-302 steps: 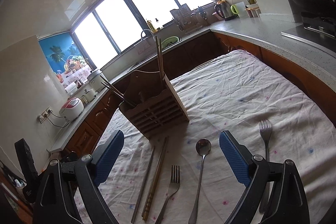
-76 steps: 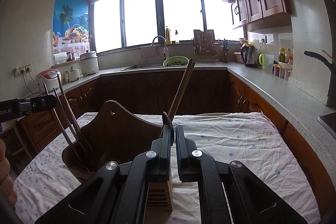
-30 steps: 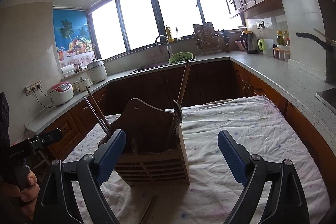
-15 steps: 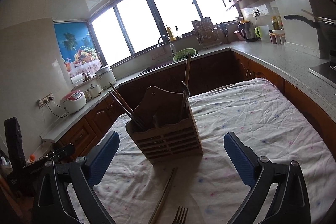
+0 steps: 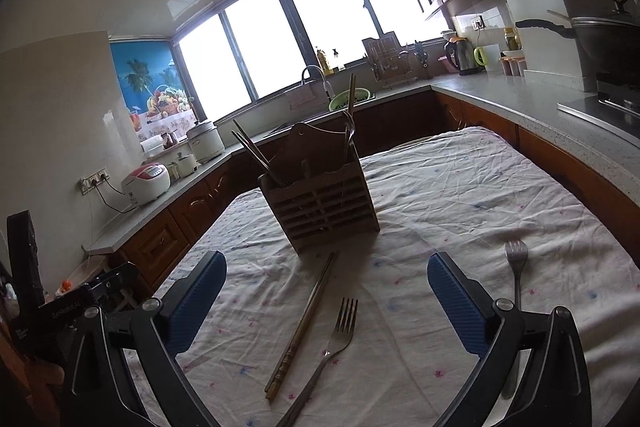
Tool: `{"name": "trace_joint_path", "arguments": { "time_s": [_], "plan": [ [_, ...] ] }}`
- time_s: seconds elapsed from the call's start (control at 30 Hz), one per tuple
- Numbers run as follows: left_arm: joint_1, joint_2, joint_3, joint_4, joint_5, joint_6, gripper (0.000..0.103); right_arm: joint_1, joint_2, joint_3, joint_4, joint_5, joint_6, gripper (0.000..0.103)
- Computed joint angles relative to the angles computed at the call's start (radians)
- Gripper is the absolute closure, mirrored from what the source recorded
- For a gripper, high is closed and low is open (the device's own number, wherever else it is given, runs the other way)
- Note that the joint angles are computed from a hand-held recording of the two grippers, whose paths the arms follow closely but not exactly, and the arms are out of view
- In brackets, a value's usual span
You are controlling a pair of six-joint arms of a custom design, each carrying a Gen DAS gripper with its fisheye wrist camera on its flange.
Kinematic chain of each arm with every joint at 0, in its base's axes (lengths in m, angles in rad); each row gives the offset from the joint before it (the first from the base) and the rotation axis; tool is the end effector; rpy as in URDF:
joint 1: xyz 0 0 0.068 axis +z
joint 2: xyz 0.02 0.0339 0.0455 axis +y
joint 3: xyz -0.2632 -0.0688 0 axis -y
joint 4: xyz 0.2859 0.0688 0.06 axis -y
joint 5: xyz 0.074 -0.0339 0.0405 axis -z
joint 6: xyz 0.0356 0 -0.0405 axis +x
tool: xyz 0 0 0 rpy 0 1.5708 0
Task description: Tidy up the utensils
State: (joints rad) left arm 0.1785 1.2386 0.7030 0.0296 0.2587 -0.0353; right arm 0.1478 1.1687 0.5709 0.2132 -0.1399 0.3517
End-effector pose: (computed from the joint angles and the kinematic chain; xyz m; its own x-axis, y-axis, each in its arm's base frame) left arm 0.3022 0.0453 0.2155 -0.4784 -0.1210 -0.8698 0.0317 0.9874 -0.1548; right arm 0.2845 0.0474 0.2034 -0.4427 0.2790 -0.8522 -0.1291 0.9206 0.3684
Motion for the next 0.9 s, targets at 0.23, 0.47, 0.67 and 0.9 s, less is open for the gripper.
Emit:
{"name": "trace_joint_path", "arguments": {
  "time_s": [0.23,0.47,0.67,0.9],
  "plan": [
    [-0.021,-0.087,-0.114,0.020,-0.028,0.056,0.000,0.033,-0.161,-0.137,0.041,0.073,-0.029,0.000],
    [-0.063,-0.245,-0.216,0.033,-0.069,0.078,0.000,0.105,-0.280,-0.201,0.015,0.180,-0.102,0.000],
    [-0.096,-0.342,-0.275,0.058,-0.129,0.061,0.000,0.135,-0.385,-0.219,-0.011,0.211,-0.134,0.000],
    [-0.091,-0.323,-0.372,0.172,-0.156,0.062,0.000,0.176,-0.363,-0.325,0.108,0.296,-0.132,0.000]
  ]
}}
